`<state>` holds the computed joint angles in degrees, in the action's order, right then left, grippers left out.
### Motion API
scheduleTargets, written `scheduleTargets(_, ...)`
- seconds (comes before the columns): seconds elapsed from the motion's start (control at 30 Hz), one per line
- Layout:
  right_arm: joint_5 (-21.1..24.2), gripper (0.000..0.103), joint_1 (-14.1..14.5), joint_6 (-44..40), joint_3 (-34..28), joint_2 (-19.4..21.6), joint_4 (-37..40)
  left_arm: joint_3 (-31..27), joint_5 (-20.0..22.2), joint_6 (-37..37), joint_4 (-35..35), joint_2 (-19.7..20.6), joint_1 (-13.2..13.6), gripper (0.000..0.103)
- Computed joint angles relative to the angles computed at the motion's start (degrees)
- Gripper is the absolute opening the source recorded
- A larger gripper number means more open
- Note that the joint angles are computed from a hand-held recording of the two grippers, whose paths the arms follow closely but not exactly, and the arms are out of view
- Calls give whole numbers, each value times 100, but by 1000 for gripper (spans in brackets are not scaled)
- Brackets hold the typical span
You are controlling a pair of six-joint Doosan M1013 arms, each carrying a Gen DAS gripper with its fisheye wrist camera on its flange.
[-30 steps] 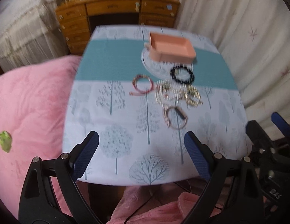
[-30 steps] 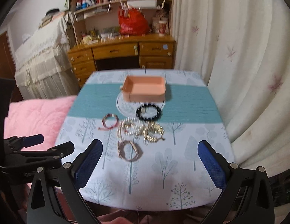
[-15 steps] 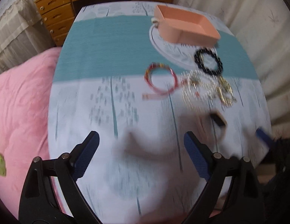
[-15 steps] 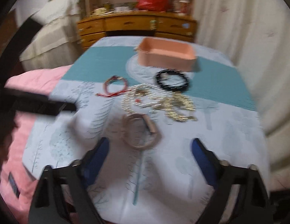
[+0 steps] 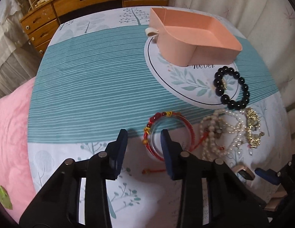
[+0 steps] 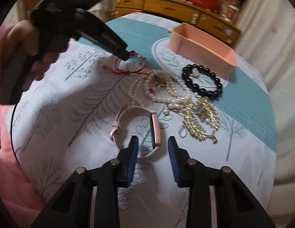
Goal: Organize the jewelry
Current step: 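Grasp the rose-gold watch with the right tool while the left tool grasps the red bracelet, then carry the watch with the right tool while the left carries the red bracelet into the pink tray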
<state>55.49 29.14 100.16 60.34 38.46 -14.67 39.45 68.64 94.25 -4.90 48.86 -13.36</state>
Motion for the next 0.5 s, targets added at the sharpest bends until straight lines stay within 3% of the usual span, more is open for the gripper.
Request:
scheduleTargets(0.07,-6,16,-21,-170,-20,19,114,-62,-3,163,-144,55,11,33)
scheduleTargets(0.13,-4,9,-13,-207,-29,38,16,-28,-124,233,4,52,-24,26)
scheduleTargets(0.23,-61,9,-61,-233,-50,55,175,-38,-237,319,19,71,-50,11)
scheduleTargets(0.37,58,9,-143,-66,-178,72,585,-183,-116,155,-38,135,-50,9)
scheduleTargets(0.5,-194,9,-163,446,-228,-14,511,20,-377,198,-142,-56,-16,9)
